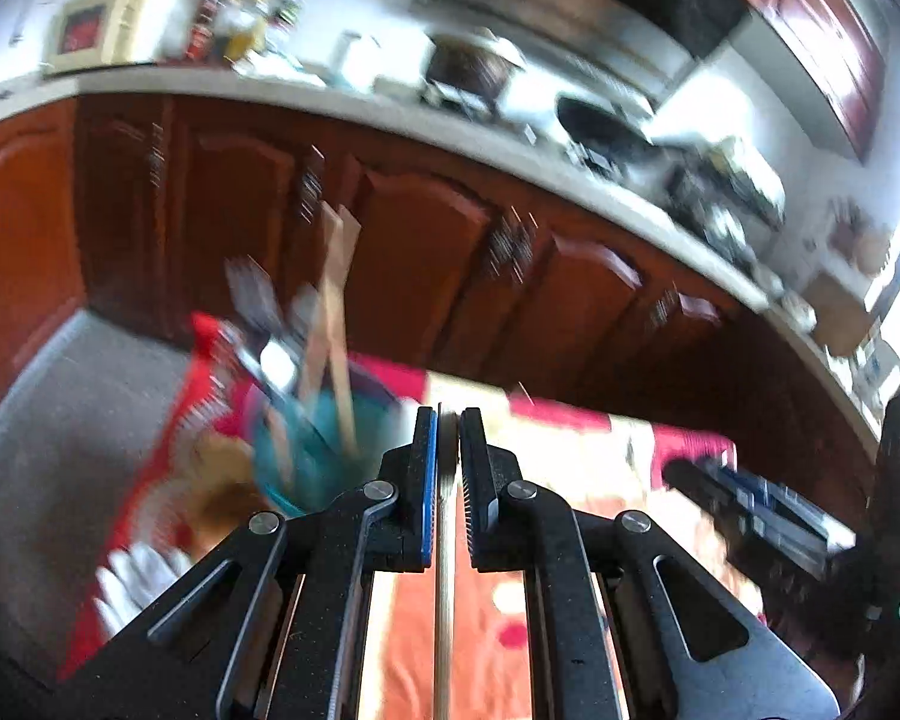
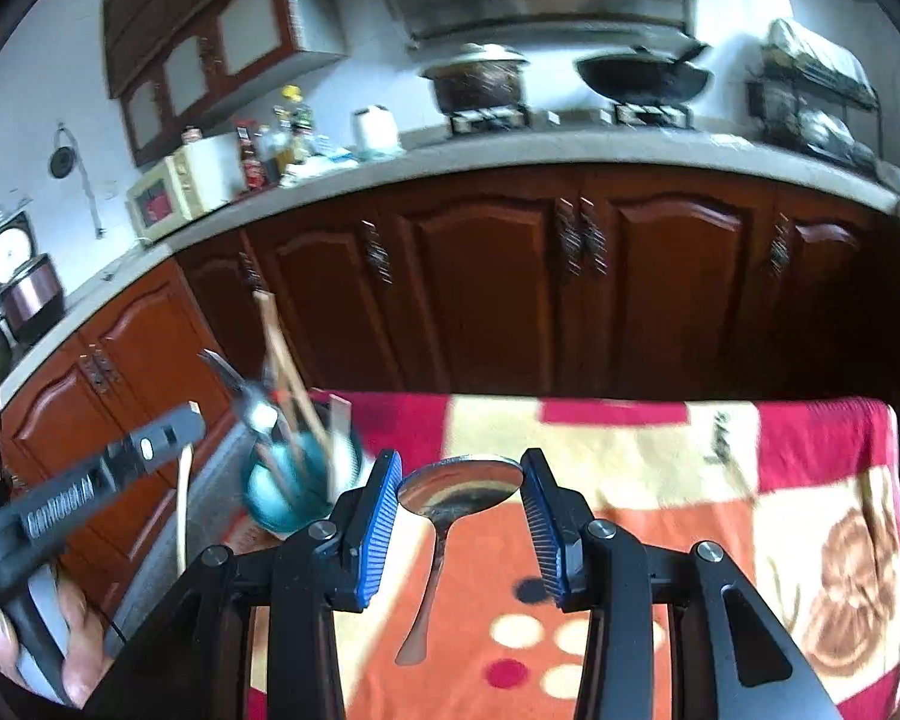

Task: Organize utensils
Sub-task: 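Carry the steel spoon and wooden chopstick toward the white cup with both tools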

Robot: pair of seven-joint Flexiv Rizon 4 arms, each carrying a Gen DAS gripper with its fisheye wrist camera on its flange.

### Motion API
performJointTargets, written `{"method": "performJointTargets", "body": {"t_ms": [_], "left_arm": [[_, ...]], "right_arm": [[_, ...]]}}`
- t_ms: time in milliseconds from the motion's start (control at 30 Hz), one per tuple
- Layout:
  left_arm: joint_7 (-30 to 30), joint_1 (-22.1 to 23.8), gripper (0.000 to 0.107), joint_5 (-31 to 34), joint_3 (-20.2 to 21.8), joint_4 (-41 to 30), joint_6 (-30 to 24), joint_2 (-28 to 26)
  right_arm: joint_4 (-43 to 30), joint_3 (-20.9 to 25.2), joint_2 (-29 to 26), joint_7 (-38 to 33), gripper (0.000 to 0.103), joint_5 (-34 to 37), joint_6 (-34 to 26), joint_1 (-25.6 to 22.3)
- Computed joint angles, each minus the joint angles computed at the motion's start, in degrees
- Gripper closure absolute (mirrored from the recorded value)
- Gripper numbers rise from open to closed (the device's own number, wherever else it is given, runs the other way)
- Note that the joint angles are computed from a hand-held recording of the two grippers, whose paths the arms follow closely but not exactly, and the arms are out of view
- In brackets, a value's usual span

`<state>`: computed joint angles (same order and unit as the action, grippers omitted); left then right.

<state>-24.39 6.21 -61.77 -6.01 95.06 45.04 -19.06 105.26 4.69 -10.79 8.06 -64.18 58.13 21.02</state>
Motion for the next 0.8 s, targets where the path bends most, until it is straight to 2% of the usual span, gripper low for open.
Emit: {"method": "performJointTargets", "body": {"t_ms": [67, 167, 233, 400, 500, 733, 767, 800], "left_arm": [[0.63, -1.45, 0.100, 2.58, 0.06, 2.69, -0.72, 1.05], [2.09, -4.62, 0.100, 7.20, 0.03, 6.33, 1.29, 1.86], [0.44, -6.37, 0.100, 12.65, 0.19, 6.50, 1.37, 0.61], [-8.40, -9.37, 0.100, 28.23, 1.14, 1.81, 0.19, -6.04], [-11.51, -10.00, 0.100, 33.62, 1.21, -0.15, 1.01, -8.30], [-17.50, -10.68, 0.098, 44.37, 2.60, -5.78, -4.00, -11.76], [-18.32, -10.71, 0.097, 45.41, 2.80, -6.78, -5.32, -12.11], [-18.85, -10.65, 0.090, 46.29, 2.86, -8.03, -7.28, -12.48]], "right_arm": [[3.19, -0.02, 1.75, 1.24, 0.064, 0.13, 0.17, -1.06], [7.10, 0.20, 4.16, 2.64, 0.064, -0.25, 0.21, -3.05], [9.30, 0.36, 5.52, 3.85, 0.064, -0.63, 0.70, -4.61], [13.61, 0.70, 8.03, 6.71, 0.064, -1.83, 2.99, -8.38], [15.23, 0.89, 8.73, 8.12, 0.064, -2.66, 4.29, -9.96], [16.55, 1.05, 8.79, 10.60, 0.064, -4.42, 6.17, -11.61], [16.64, 1.06, 8.81, 10.82, 0.064, -4.47, 6.29, -11.72], [16.78, 1.05, 8.88, 11.08, 0.064, -4.64, 6.47, -11.85]]}}
